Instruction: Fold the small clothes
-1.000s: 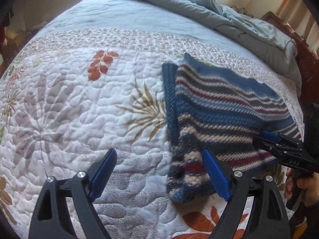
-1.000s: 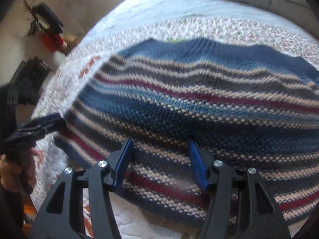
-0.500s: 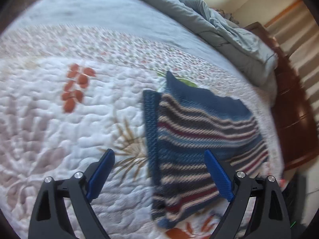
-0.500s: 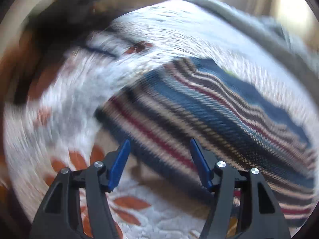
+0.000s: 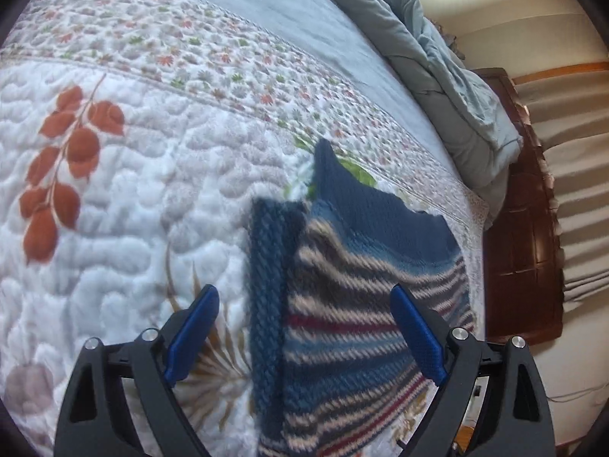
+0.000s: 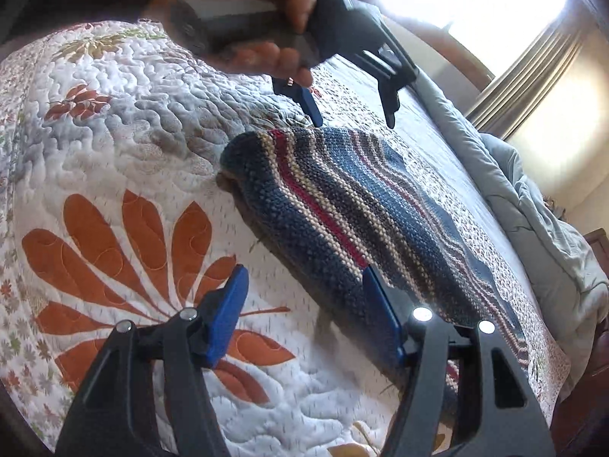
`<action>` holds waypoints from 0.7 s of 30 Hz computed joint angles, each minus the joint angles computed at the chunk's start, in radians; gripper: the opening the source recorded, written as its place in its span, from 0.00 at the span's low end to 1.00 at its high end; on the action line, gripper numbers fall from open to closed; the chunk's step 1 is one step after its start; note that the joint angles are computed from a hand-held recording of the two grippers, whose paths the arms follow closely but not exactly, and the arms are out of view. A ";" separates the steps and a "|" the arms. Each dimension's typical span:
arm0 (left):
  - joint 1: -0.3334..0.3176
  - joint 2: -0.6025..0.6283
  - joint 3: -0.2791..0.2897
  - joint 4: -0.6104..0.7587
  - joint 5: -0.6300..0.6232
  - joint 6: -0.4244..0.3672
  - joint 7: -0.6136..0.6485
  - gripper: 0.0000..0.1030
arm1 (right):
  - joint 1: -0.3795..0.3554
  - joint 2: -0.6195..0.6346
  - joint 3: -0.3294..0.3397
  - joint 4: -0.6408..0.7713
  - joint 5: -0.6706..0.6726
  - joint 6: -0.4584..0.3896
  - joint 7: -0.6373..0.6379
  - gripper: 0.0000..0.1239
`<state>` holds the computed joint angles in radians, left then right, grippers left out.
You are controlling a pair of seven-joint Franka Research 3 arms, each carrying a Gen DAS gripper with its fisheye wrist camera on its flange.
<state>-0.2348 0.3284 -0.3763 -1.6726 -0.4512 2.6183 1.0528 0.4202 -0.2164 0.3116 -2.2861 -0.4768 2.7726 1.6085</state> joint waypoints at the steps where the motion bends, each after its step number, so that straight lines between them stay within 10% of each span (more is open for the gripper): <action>1: 0.003 0.012 0.000 0.011 -0.005 -0.005 -0.003 0.89 | -0.011 0.002 0.007 -0.001 -0.026 0.011 0.018 0.50; 15: 0.001 0.154 -0.018 0.192 0.045 -0.099 0.032 0.87 | -0.033 0.102 0.028 0.096 -0.488 -0.020 0.363 0.51; 18: -0.003 0.158 -0.011 0.205 0.066 -0.131 0.032 0.60 | -0.004 0.128 0.005 0.125 -0.557 -0.046 0.430 0.51; 21: 0.013 0.156 -0.021 0.190 0.039 -0.125 0.046 0.54 | 0.032 0.146 -0.017 0.147 -0.602 -0.074 0.479 0.52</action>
<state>-0.2221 0.4841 -0.3975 -1.4824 -0.4117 2.4931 1.0983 0.4526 -0.0700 0.2943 -2.1396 -1.0792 2.6983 2.0878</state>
